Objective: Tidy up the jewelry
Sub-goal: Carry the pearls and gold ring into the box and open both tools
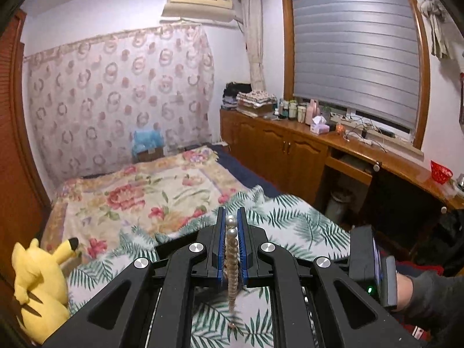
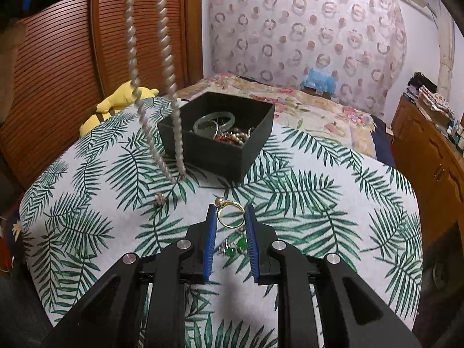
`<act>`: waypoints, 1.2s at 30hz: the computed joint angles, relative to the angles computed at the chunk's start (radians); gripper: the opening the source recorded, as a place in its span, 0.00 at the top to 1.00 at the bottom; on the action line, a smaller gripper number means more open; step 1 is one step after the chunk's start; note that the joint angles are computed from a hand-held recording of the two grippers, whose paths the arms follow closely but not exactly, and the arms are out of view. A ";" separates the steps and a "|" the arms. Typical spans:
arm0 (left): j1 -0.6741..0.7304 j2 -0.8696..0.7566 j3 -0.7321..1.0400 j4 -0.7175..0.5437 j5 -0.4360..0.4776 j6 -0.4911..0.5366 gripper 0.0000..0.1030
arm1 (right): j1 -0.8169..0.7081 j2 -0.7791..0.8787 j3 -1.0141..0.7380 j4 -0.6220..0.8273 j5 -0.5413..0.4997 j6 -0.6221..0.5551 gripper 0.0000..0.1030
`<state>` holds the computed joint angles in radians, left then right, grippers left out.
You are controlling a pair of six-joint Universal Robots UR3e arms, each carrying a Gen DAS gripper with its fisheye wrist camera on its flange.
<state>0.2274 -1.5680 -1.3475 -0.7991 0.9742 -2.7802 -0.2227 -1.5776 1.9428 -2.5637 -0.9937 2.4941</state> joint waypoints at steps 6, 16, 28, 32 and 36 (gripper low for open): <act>-0.023 -0.107 0.179 -0.008 0.031 -0.037 0.93 | 0.024 0.050 -0.078 -0.001 0.005 0.020 0.79; -0.045 -0.251 0.407 -0.059 0.081 -0.050 0.93 | 0.087 0.190 -0.290 0.018 -0.001 0.055 0.79; -0.038 -0.348 0.495 -0.081 0.098 -0.062 0.93 | 0.164 0.429 -0.604 0.116 -0.018 0.101 0.79; -0.036 -0.380 0.523 -0.093 0.108 -0.060 0.93 | 0.181 0.476 -0.652 0.129 -0.040 0.105 0.79; -0.030 -0.401 0.534 -0.105 0.105 -0.060 0.93 | 0.188 0.489 -0.647 0.111 -0.056 0.108 0.72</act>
<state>0.1973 -1.9688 -0.8131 -0.9041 1.0795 -2.8406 -0.0347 -1.0885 1.2962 -2.4527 -1.0498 2.6019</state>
